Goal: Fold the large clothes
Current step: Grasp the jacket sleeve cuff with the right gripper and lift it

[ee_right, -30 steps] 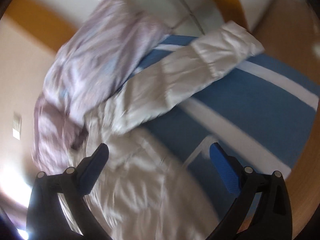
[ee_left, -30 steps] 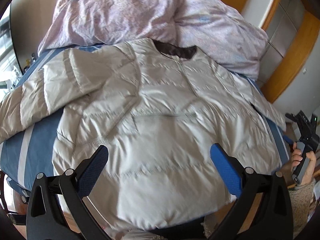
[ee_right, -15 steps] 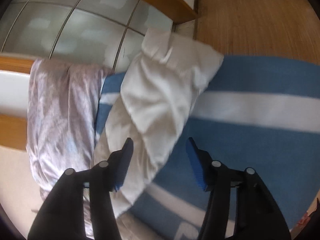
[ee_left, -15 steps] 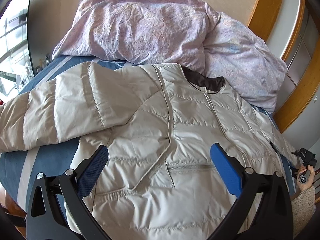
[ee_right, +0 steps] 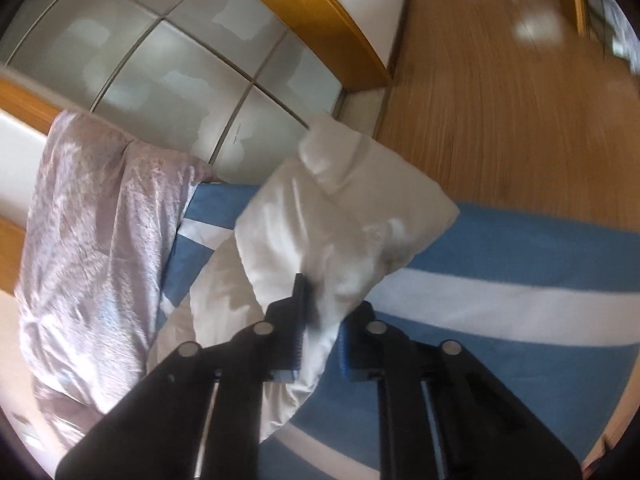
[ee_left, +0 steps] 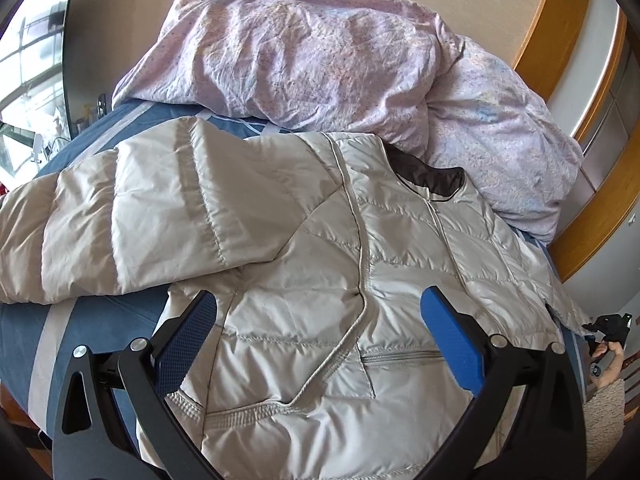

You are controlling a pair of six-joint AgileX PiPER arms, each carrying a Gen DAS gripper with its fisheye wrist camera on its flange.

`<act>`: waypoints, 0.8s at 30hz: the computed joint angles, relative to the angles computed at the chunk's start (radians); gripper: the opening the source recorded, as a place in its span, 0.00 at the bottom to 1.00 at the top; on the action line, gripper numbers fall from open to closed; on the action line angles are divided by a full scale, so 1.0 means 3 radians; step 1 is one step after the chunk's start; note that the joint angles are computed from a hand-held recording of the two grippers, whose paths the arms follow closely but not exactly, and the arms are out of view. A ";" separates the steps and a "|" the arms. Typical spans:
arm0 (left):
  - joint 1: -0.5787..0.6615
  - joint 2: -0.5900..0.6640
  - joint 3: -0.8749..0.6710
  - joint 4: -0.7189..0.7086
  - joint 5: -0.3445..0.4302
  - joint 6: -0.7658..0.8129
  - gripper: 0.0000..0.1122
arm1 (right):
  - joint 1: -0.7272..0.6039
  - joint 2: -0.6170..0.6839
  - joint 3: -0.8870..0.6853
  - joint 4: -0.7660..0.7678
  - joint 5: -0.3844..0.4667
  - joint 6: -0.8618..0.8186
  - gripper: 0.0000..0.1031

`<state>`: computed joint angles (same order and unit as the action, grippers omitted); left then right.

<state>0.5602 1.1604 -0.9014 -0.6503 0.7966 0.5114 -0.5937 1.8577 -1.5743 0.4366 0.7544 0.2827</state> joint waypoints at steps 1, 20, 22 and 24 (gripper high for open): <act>0.0039 0.0014 -0.0007 -0.0057 0.0028 0.0048 0.90 | 0.0026 -0.0017 -0.0003 -0.0081 -0.0013 0.0033 0.11; -0.0236 0.0922 -0.1087 -0.0671 0.0611 0.0084 0.90 | 0.1831 -0.0662 -0.0270 -0.1661 -0.0386 0.0165 0.06; -0.0328 0.1097 -0.1298 -0.0720 0.0670 0.0019 0.90 | 0.2102 -0.0626 -0.0275 -0.1601 -0.0379 0.0044 0.06; -0.0453 0.1338 -0.1557 -0.0761 0.0742 -0.0114 0.90 | 0.2342 -0.0587 -0.0259 -0.1582 -0.0381 -0.0042 0.06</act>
<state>0.4244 1.5617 -1.3685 -0.8786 1.0193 0.4772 0.1088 1.6815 -1.6520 -0.0379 0.6400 0.2700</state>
